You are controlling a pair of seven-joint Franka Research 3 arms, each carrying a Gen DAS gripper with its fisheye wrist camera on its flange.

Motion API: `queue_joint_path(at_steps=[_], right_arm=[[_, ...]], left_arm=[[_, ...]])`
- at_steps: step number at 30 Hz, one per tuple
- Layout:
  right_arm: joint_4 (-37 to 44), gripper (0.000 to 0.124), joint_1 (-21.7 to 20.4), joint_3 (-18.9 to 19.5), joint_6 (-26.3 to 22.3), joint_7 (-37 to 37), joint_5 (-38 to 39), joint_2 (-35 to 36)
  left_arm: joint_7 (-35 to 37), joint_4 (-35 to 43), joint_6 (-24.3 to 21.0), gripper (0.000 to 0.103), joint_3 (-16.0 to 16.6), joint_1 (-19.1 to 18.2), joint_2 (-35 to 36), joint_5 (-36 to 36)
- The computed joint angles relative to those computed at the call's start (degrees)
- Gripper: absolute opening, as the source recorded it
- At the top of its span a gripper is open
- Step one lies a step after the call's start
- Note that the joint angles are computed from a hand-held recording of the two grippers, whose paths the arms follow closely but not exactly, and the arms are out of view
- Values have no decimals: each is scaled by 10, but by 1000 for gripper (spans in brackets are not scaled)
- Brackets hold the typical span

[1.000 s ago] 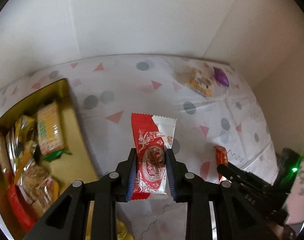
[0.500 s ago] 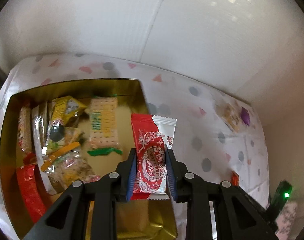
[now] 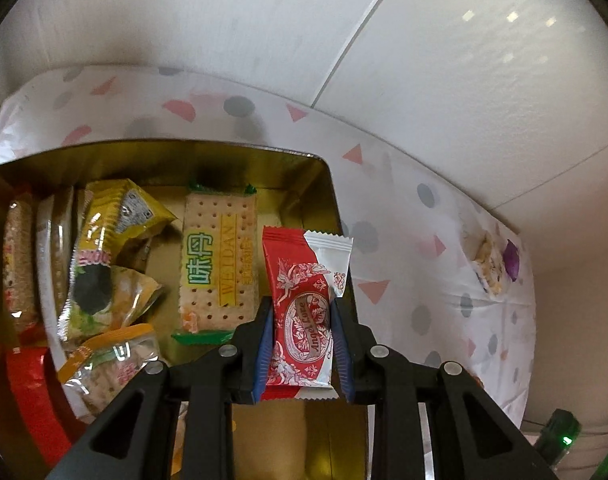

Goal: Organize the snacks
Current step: 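Grasp the red-and-white wrapper with the left gripper and carry it over the tray, then open the left gripper over the tray while right lowers the red candy pack into it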

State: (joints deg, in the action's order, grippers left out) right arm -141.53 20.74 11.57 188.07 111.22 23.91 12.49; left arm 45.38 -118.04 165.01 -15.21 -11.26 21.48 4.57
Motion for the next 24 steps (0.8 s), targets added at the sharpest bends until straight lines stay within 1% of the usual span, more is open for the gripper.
queue_joint_path(at_steps=[2,3,4,6,8,11,13,15,18,19,20,21,23,24], right_arm=[[0,26,-1,1,0,0,-1,0],[0,26,4,-5,-1,0,-1,0],[1,26,11,-11,-2,1,0,0],[1,26,20,-20,-4,1,0,0],[2,26,30,-29,-4,2,1,0],[4,26,66,-64,-9,6,2,-1],[5,26,82,-79,-12,8,1,0],[5,26,82,-80,-13,10,2,0],[7,25,93,-91,-21,17,1,-3],[8,25,82,-80,-20,15,1,-3],[8,25,75,-72,-17,13,0,-4],[8,25,89,-84,-15,14,-4,-8],[10,25,97,-89,-12,9,-11,-14],[12,25,100,-90,-13,7,-14,-16]], left_arm=[[-1,7,-7,28,1,0,8,0],[4,9,-6,28,-4,5,11,-5],[14,9,-1,29,-13,14,15,-15],[18,5,5,35,-16,16,14,-20],[22,-1,9,35,-19,17,9,-23],[2,-10,6,35,2,-8,-2,2],[-10,-20,6,35,12,-20,-12,19],[-24,-30,3,35,21,-30,-24,37],[-46,-52,8,36,32,-44,-46,67],[-58,-60,8,37,40,-51,-54,84],[-73,-68,8,41,48,-59,-63,103],[-88,-75,7,45,54,-65,-70,121],[-115,-88,0,47,63,-74,-84,157],[-123,-96,-2,47,61,-73,-91,167]])
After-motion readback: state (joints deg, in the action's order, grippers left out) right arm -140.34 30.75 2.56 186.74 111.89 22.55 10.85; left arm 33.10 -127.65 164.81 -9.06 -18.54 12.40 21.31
